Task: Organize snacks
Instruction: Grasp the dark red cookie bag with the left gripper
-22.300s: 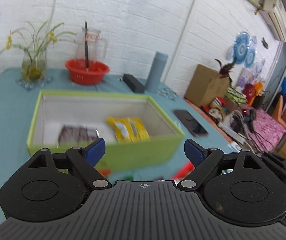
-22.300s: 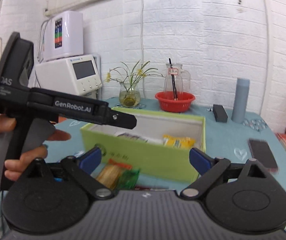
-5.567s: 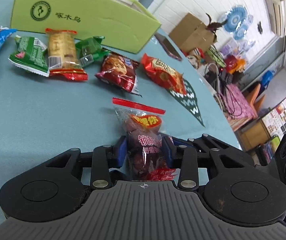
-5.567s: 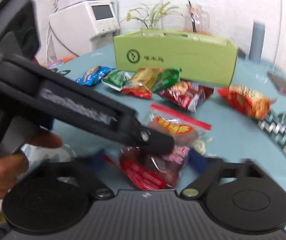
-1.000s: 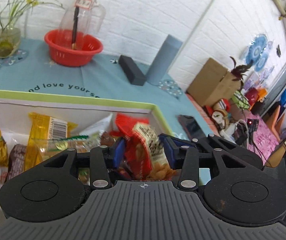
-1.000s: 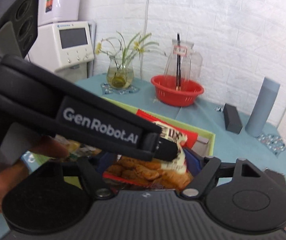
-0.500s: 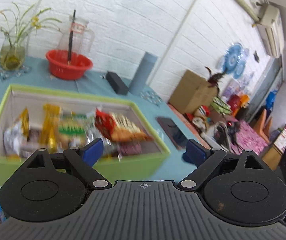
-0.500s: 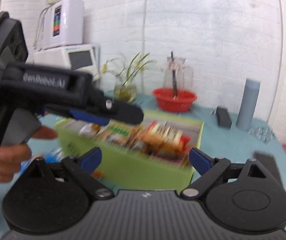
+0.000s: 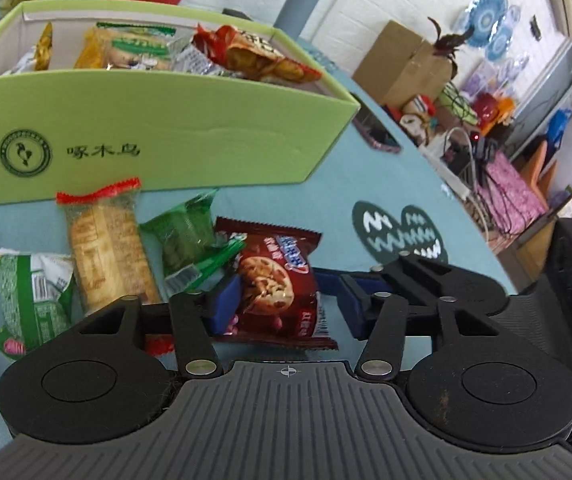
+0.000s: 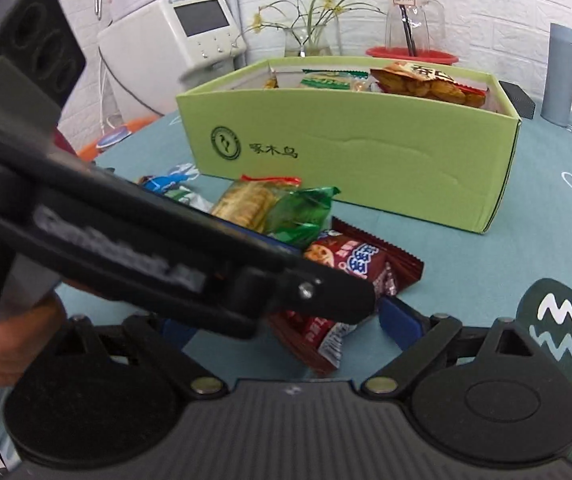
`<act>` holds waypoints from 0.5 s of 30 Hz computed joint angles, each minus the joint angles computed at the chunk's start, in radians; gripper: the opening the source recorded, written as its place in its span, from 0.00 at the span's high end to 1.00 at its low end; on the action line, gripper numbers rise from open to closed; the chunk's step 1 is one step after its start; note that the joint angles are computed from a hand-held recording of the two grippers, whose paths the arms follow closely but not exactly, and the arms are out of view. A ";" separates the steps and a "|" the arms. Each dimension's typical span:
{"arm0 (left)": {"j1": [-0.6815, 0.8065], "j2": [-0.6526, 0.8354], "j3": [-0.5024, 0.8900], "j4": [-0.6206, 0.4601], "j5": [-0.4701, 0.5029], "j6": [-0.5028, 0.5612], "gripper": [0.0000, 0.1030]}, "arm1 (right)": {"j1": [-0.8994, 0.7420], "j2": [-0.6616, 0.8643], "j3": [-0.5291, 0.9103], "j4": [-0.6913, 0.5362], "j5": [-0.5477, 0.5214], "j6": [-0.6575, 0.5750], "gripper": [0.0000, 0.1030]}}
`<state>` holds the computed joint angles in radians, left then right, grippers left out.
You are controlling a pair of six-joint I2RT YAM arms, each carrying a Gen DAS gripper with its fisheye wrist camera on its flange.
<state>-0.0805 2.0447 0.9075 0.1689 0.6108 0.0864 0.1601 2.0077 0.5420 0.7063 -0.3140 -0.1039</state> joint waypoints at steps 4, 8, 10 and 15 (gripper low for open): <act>0.013 -0.069 -0.130 0.032 0.044 0.020 0.69 | 0.004 -0.054 -0.139 0.110 -0.004 0.034 0.09; 0.034 -0.126 -0.282 0.107 0.092 0.015 0.64 | 0.015 -0.067 -0.276 0.237 -0.001 0.079 0.09; 0.044 -0.144 -0.324 0.133 0.104 0.006 0.61 | 0.028 -0.048 -0.316 0.301 0.019 0.105 0.09; 0.066 -0.215 -0.387 0.189 0.070 -0.042 0.38 | 0.080 -0.085 -0.454 0.500 0.146 0.148 0.09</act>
<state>-0.0146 1.8299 0.5209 0.3580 0.6803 0.0447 0.2398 1.9229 0.0876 1.2062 -0.1680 0.0439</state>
